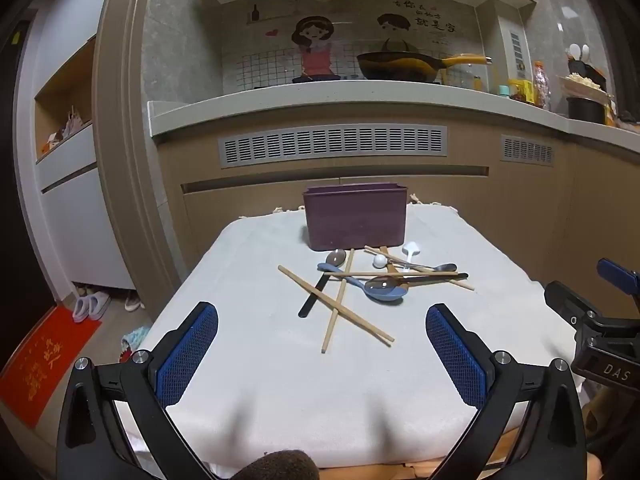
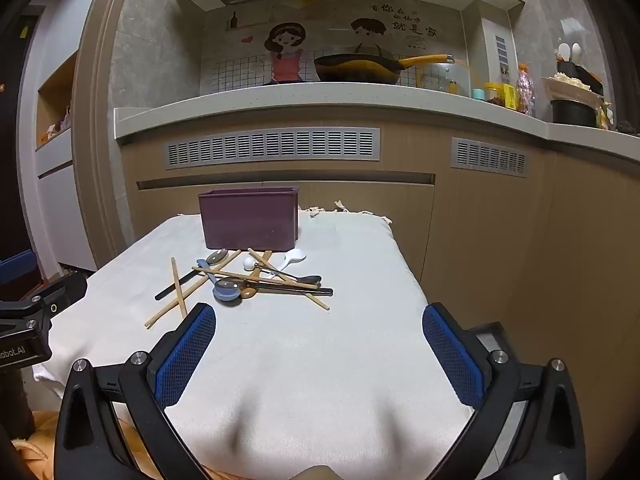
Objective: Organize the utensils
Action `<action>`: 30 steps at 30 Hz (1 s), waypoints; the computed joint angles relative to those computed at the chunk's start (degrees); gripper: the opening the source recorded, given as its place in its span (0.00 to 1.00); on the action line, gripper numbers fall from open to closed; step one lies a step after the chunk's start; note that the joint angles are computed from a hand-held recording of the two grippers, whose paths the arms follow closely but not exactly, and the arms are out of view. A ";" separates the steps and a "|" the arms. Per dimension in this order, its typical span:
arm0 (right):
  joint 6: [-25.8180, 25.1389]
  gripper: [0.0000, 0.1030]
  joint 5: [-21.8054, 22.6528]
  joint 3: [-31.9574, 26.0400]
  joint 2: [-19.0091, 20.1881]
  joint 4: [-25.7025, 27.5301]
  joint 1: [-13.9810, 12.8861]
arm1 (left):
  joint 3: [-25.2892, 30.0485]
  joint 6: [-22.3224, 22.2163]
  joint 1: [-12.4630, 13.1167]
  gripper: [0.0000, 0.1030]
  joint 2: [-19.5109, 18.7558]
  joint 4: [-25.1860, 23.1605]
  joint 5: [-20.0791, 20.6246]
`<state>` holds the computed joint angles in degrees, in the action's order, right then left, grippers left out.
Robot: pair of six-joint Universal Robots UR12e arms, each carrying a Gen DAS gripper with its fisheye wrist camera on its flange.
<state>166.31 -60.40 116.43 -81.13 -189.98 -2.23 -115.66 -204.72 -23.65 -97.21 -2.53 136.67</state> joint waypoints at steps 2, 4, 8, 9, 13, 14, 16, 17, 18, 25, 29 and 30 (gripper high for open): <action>0.15 1.00 0.11 0.07 0.04 -0.42 0.02 | -0.11 -0.25 0.18 1.00 0.16 -0.43 -0.17; 0.21 1.00 0.19 0.11 -0.03 -0.29 0.05 | -0.34 -0.77 0.49 1.00 0.45 -0.92 -0.30; 0.45 1.00 0.48 0.45 -0.36 -0.43 -0.01 | 1.38 -0.46 -0.83 1.00 -0.17 -2.26 0.97; 0.39 1.00 0.51 -0.09 0.07 0.07 -0.25 | 1.53 -0.62 -0.93 1.00 -0.24 -2.60 0.99; 0.38 1.00 0.13 -0.13 -0.13 0.64 -0.06 | 0.14 -0.17 0.04 1.00 0.18 -1.57 -0.46; 0.40 1.00 0.10 -0.14 -0.15 0.69 -0.04 | 0.12 -0.12 0.10 1.00 0.18 -1.57 -0.55; 0.43 1.00 -0.03 -0.12 -0.20 0.75 0.03 | 0.03 -0.15 0.20 1.00 0.24 -1.55 -0.67; 0.45 1.00 -0.06 -0.11 -0.19 0.71 0.04 | 0.12 -0.07 0.13 1.00 0.15 -1.58 -0.56; 0.45 1.00 -0.07 -0.08 -0.08 0.63 0.02 | 0.13 -0.03 0.14 1.00 0.15 -1.56 -0.61; 0.46 1.00 -0.22 0.05 -0.27 0.91 0.21 | 0.15 0.03 0.14 1.00 0.04 -1.47 -0.56; 0.47 1.00 -0.29 -0.04 -0.26 1.03 0.20 | 0.16 -0.04 0.14 1.00 0.11 -1.67 -0.61; 0.53 1.00 -0.31 -0.04 -0.20 0.99 0.18 | 0.18 -0.06 0.16 1.00 0.06 -1.73 -0.66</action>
<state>166.84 -60.71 116.39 -81.33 -188.98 -2.05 -115.48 -204.79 -23.49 -97.15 -4.25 136.00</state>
